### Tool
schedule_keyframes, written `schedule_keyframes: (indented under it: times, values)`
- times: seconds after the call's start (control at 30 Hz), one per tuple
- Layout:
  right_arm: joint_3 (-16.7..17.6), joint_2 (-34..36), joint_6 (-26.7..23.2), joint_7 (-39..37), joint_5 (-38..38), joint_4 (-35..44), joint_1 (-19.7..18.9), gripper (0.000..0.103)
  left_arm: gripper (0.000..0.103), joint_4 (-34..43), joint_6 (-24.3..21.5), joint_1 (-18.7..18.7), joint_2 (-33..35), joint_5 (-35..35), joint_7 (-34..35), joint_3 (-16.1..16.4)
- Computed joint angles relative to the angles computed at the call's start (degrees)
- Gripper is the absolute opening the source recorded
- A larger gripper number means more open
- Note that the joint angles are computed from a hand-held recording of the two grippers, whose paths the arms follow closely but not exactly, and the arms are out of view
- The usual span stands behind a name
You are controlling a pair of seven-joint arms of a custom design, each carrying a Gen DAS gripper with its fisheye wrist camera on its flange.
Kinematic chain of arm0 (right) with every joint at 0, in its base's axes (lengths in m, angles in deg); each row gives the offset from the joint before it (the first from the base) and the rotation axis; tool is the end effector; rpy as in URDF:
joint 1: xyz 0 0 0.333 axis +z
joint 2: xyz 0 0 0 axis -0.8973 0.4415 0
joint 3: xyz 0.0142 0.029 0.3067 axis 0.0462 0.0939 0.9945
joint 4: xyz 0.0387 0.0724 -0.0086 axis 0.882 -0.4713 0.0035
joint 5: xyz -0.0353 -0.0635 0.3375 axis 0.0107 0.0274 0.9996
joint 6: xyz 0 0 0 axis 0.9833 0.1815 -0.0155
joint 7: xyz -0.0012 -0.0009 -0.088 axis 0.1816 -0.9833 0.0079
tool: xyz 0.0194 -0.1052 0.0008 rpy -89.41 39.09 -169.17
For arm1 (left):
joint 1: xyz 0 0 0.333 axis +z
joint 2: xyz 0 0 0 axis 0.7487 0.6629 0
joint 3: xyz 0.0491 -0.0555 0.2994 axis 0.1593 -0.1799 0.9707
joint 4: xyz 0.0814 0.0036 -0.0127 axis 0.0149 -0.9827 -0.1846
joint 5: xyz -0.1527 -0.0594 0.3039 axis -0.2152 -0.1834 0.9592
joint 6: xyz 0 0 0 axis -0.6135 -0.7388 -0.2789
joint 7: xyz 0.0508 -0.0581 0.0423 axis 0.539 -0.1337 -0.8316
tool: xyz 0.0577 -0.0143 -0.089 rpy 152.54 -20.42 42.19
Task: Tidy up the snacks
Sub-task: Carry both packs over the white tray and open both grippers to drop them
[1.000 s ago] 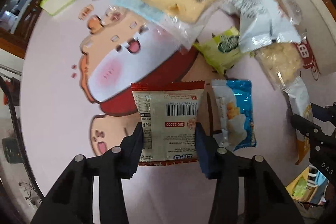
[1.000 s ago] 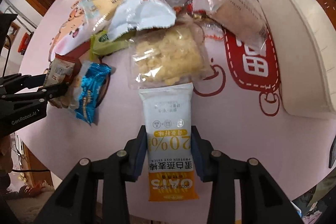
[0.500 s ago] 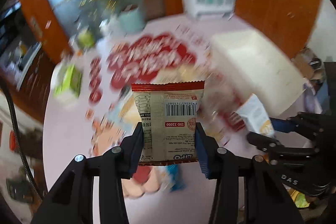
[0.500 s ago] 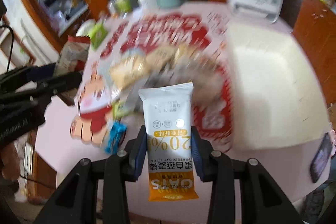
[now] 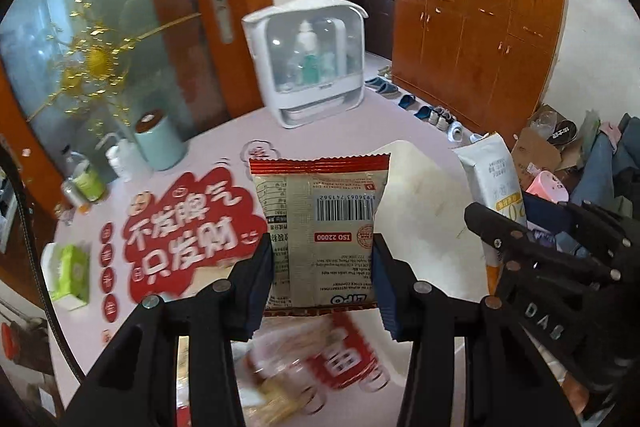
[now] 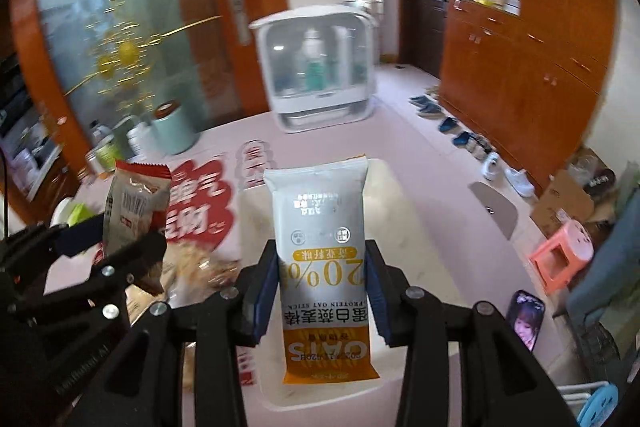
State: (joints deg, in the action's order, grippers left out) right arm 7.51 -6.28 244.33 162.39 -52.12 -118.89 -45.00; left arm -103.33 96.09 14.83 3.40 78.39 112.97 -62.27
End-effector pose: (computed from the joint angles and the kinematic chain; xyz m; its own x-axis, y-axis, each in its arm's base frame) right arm 0.5036 0.2375 0.5553 0.2277 -0.9728 -0.0434 -0.7315 -0.1414 -0.6670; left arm 0.4792 -0.4241 0.5812 -0.0018 -0.9996 -0.0268 -0.7598 0.0188 -0.6499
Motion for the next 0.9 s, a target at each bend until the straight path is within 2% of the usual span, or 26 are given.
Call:
schedule_keyframes:
  times: [0.13, 0.17, 0.2, 0.23, 0.27, 0.3, 0.33, 0.4, 0.6, 0.77, 0.9]
  values:
    - [-1.27, 3.89, -1.54, -0.49, 1.48, 3.63, -1.08, 0.045, 0.046, 14.09, -6.35, -2.60, 10.06, -1.47, 3.15, 1.27]
    - [-1.58, 4.13, -1.53, 0.06, 1.04, 3.51, -1.14, 0.047, 0.053, 17.07, -7.60, -3.69, 12.09, -2.34, 4.09, 2.44]
    - [-1.93, 4.74, -1.91, 0.59, 0.64, 3.96, -1.27, 0.049, 0.067, 18.05, -8.25, -3.55, 12.92, -2.92, 4.50, 2.44]
    - [-2.25, 4.99, -2.45, 2.14, -0.88, 4.10, -1.09, 0.049, 0.074, 18.58, -9.05, -3.99, 13.35, -3.25, 4.25, 3.18]
    - [-2.53, 5.28, -3.03, 2.85, -1.59, 4.38, -1.15, 0.049, 0.086, 19.27, -9.50, -4.29, 13.84, -3.63, 4.11, 3.64]
    - [-2.53, 5.62, -3.00, 2.54, -1.14, 4.51, -1.30, 0.049, 0.094, 18.56, -8.83, -4.12, 13.53, -4.28, 3.83, 3.81]
    - [-2.38, 5.47, -2.43, 0.96, 0.76, 3.95, -1.71, 0.050, 0.096, 17.17, -7.53, -3.46, 12.85, -5.35, 3.97, 3.63]
    - [-2.18, 5.18, -2.06, -1.64, 3.86, 3.21, -2.25, 0.054, 0.097, 15.34, -6.33, -2.70, 11.89, -6.89, 3.67, 3.53]
    - [-1.72, 3.43, -1.67, -3.96, 5.70, 0.87, -1.99, 0.055, 0.097, 8.00, -6.41, -2.27, 6.68, -6.29, -1.85, 3.62]
    - [-1.07, 1.51, -1.10, -5.68, 7.26, -1.10, -1.45, 0.055, 0.097, -0.03, -6.77, -0.75, 0.69, -4.91, -6.32, 2.00]
    - [-0.55, -0.43, 0.06, -4.68, 5.52, -2.97, -0.94, 0.055, 0.097, -7.46, -7.63, 0.86, -5.59, -3.03, -10.64, 0.19]
